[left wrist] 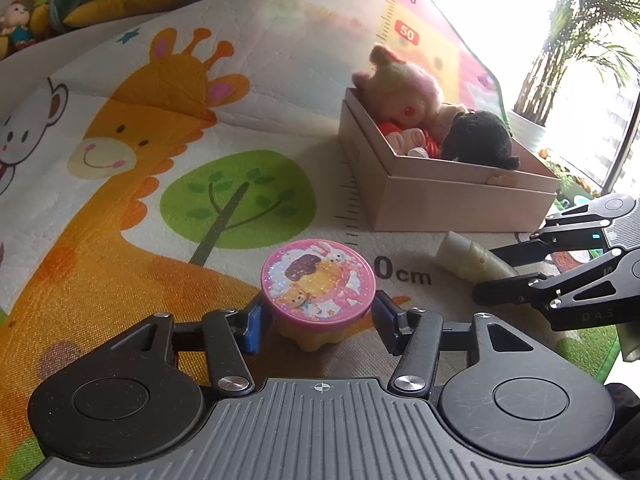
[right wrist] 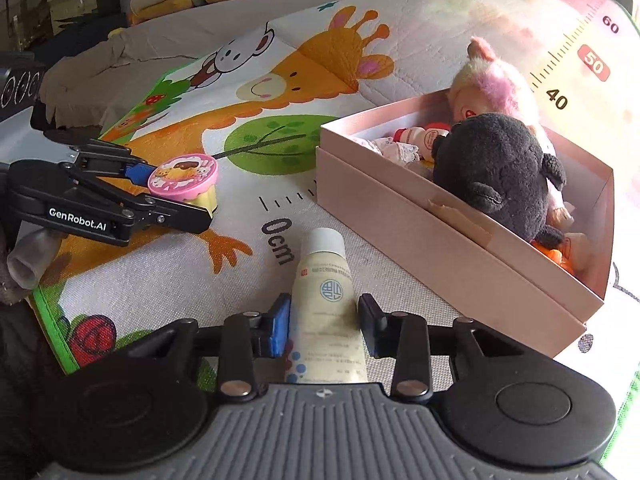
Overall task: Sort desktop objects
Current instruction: 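Lift the toy cup with the left tool while the right tool lifts the lotion tube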
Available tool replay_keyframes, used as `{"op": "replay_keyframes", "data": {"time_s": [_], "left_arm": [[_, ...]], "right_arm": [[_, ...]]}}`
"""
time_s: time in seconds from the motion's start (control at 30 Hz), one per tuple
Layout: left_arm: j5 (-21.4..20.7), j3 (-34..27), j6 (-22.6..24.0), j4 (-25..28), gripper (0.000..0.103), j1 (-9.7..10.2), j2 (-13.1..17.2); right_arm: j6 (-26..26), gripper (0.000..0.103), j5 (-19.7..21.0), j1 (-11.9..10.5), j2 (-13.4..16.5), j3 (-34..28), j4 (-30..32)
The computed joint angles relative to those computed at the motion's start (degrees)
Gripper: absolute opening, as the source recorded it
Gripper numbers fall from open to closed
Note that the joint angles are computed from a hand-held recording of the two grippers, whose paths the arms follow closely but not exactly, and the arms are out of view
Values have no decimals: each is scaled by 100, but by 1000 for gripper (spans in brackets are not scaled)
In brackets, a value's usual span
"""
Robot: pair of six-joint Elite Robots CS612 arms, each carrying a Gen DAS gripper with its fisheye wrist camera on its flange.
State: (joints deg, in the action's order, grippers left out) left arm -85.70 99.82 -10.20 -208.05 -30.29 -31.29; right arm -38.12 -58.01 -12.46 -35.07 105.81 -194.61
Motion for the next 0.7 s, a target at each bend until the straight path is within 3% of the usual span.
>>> {"op": "replay_keyframes", "data": {"time_s": [0.07, 0.2, 0.23, 0.33, 0.37, 0.7], "left_arm": [[50, -14, -28, 16, 68, -5, 9], [103, -86, -33, 69, 70, -2, 44], [110, -108, -20, 88, 70, -2, 54], [108, -157, 56, 128, 63, -7, 78], [99, -163, 99, 130, 57, -11, 83], [-62, -103, 252, 74, 57, -45, 29]], "right_arm": [[69, 54, -9, -9, 33, -4, -118], [227, 57, -11, -20, 104, -31, -324], [220, 56, -2, -20, 110, -27, -352], [121, 37, 39, -20, 106, 5, -402], [71, 37, 28, -14, 98, 26, -425], [339, 37, 80, -66, 96, 145, -621]]}}
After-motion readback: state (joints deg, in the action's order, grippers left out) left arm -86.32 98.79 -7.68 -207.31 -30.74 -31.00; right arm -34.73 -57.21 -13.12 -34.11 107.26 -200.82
